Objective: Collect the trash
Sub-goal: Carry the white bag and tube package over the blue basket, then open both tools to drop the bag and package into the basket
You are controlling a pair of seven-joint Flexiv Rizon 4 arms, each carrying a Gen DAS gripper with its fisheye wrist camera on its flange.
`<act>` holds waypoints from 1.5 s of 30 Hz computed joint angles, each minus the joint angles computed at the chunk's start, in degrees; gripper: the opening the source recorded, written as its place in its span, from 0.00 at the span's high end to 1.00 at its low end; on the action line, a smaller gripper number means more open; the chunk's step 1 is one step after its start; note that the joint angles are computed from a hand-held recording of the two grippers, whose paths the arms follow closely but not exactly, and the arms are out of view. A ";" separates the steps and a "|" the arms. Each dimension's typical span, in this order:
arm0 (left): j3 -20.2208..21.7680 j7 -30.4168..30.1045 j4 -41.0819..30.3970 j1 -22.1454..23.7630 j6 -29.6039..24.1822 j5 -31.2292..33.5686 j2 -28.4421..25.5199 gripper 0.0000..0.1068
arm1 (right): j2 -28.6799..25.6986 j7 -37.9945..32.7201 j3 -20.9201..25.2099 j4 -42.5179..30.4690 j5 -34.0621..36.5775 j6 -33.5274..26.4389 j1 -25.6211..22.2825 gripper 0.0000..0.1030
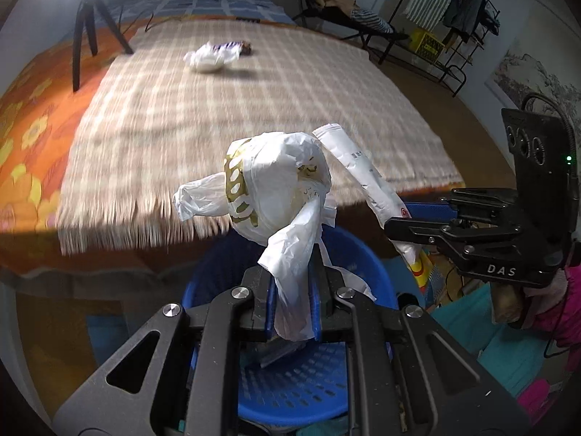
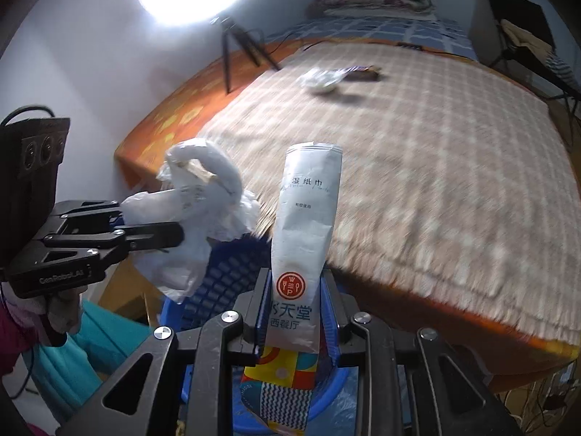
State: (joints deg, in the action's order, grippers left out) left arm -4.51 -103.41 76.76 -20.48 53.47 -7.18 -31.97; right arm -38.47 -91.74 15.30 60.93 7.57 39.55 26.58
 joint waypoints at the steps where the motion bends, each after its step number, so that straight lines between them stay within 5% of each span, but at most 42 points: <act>1: -0.35 -0.02 1.40 0.20 0.40 -0.58 0.38 0.88 | 0.31 -0.30 0.21 0.76 0.09 0.04 0.05 0.75; 27: -0.38 -1.51 9.35 -0.28 -3.25 -1.30 0.84 0.88 | -2.50 -0.66 0.18 2.55 -1.86 -5.03 3.19 0.73; 29: -0.35 -1.70 9.04 -0.36 -4.09 -0.83 0.47 0.80 | -2.80 -0.61 0.19 2.40 -2.05 -5.31 3.36 0.72; 31: -0.18 -2.10 8.90 -0.59 -4.16 -0.27 0.34 0.60 | -3.11 -0.59 0.21 2.22 -2.22 -5.57 3.59 0.72; 34: 0.48 -2.96 8.77 -1.25 -3.65 1.37 0.50 0.51 | -3.38 -0.50 0.11 2.13 -2.44 -5.61 3.82 0.71; 39: 0.38 -3.39 8.31 -1.10 -4.24 1.81 0.42 0.51 | -3.50 0.39 -0.29 2.55 -2.94 -4.76 3.98 0.48; 45: 0.67 -3.98 7.64 -1.24 -4.96 2.67 0.28 0.51 | -2.90 1.20 -0.42 3.58 -3.48 -3.34 3.74 0.31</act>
